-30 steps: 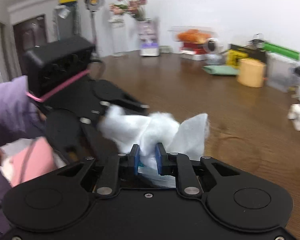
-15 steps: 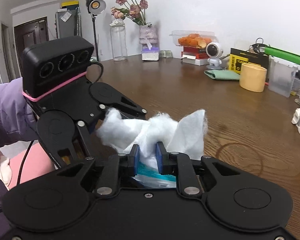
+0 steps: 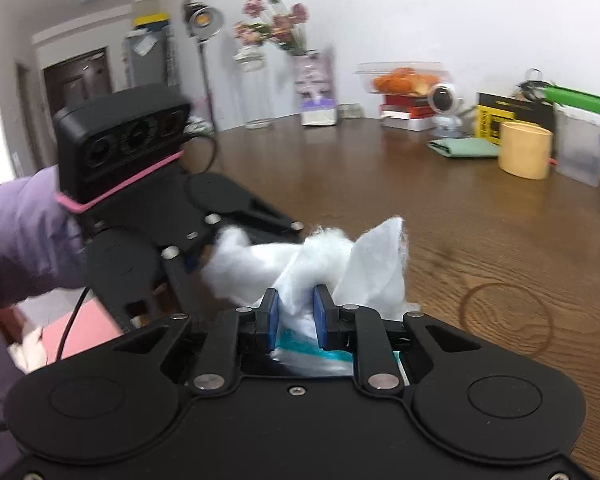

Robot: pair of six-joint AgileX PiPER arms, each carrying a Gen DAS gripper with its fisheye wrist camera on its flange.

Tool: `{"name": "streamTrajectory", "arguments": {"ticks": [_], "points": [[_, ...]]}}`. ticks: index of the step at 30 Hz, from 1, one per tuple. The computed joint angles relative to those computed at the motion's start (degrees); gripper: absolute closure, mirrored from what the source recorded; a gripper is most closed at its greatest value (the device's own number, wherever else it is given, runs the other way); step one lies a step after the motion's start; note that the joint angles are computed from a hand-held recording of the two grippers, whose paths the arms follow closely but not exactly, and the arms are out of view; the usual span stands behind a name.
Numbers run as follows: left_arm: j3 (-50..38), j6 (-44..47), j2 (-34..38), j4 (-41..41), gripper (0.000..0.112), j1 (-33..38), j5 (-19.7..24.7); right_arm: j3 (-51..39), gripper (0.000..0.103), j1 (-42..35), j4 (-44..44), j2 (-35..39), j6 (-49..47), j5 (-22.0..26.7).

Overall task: Clean container
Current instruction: 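Wipe the box surface with the tissue in the right gripper while left holds it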

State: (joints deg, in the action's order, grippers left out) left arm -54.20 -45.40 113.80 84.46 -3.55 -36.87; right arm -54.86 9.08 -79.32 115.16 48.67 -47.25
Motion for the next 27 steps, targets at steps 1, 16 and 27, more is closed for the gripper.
{"name": "streamTrajectory", "arguments": {"ticks": [1, 16, 27], "points": [[0.1, 0.1, 0.0, -0.1, 0.053, 0.0, 0.0, 0.1, 0.083, -0.5, -1.8, -0.5, 0.8, 0.0], [-0.1, 0.0, 0.3, 0.6, 0.053, 0.2, -0.8, -0.8, 0.083, 0.4, -2.9, -0.6, 1.7, 0.9], [-2.9, -3.0, 1.5, 2.8, 0.053, 0.0, -0.6, -0.9, 0.083, -0.6, 0.1, -0.3, 1.9, 2.6]]}}
